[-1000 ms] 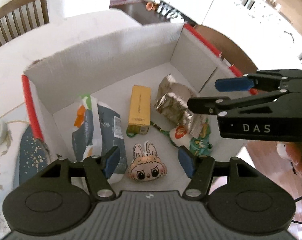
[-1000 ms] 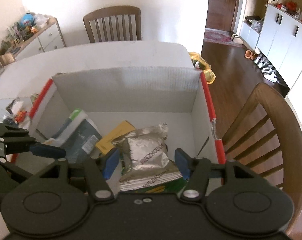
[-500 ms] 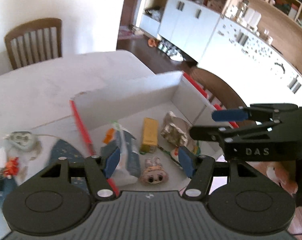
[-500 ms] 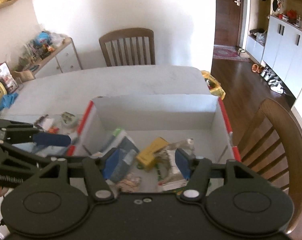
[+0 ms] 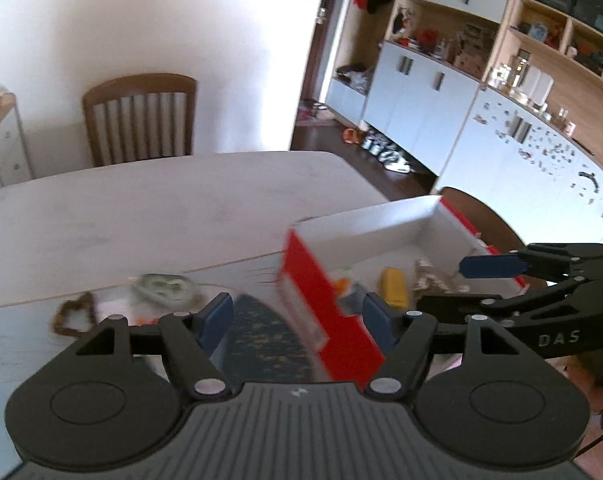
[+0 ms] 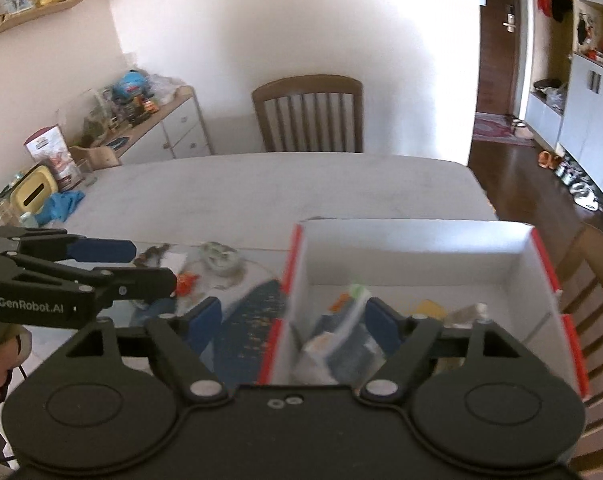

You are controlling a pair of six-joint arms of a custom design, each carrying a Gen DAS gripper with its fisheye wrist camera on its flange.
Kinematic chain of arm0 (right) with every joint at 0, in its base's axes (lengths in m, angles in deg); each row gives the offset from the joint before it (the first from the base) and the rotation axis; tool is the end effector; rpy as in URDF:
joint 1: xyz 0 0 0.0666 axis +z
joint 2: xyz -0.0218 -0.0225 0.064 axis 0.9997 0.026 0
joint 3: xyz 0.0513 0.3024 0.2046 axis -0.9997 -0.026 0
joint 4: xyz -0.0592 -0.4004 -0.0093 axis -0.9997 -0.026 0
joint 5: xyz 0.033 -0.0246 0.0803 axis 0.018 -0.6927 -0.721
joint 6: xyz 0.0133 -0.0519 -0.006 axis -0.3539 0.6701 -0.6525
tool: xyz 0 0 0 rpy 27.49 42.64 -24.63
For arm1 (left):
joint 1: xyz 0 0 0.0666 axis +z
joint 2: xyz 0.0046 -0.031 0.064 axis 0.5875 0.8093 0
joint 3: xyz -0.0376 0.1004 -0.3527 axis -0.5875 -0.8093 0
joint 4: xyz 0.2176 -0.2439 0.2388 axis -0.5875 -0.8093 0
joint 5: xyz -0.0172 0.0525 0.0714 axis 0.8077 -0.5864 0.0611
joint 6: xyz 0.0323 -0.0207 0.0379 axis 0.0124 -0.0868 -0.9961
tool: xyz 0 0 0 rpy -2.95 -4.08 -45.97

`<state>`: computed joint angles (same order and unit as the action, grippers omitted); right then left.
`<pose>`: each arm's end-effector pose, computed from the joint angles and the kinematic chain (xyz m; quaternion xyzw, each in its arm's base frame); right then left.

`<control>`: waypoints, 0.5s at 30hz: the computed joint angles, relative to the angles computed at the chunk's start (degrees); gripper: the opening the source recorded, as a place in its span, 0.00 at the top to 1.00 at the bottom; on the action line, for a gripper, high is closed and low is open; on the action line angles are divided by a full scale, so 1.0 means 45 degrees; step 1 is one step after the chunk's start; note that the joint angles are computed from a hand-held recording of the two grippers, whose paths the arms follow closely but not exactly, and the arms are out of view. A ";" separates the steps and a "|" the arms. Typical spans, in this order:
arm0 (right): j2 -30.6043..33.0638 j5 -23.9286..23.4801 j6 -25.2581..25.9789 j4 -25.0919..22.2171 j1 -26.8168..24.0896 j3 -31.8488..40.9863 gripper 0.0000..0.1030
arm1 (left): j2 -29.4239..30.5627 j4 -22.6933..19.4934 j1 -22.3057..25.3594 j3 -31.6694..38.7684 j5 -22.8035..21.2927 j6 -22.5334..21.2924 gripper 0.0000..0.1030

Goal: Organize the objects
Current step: 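Withdraw both tools from the shoebox back to the pile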

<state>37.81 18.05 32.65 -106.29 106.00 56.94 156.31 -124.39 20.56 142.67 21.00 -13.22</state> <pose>0.3517 0.1113 0.5233 -0.0504 0.9166 0.1129 0.3801 0.3880 -0.1185 0.5704 0.2054 0.8902 -0.1792 0.3651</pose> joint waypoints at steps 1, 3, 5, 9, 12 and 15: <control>0.0085 0.0133 -0.0165 0.0069 0.0224 0.0020 0.18 | -0.0051 -0.0025 0.0248 -0.0048 0.0088 -0.0140 0.29; 0.0357 0.0348 -0.0456 0.0199 0.0648 0.0140 0.15 | -0.0106 -0.0080 0.0751 -0.0144 0.0340 -0.0391 0.26; 0.0588 0.0642 -0.0709 0.0289 0.1026 0.0251 0.09 | -0.0167 -0.0074 0.1255 -0.0287 0.0577 -0.0644 0.22; 0.1114 0.1144 -0.1170 0.0490 0.1629 0.0542 0.02 | -0.0259 0.0106 0.2177 -0.0692 0.1006 -0.1043 0.18; 0.1652 0.1276 -0.1481 0.0538 0.1923 0.0913 0.01 | -0.0111 0.0001 0.2807 -0.0847 0.1284 -0.1328 0.17; 0.2239 0.1372 -0.1657 0.0510 0.2187 0.1305 0.01 | 0.0013 0.0092 0.3284 -0.1094 0.1150 -0.1750 0.17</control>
<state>47.88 24.23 25.20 -103.99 115.84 62.81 156.36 -123.97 35.34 137.75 26.18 -21.10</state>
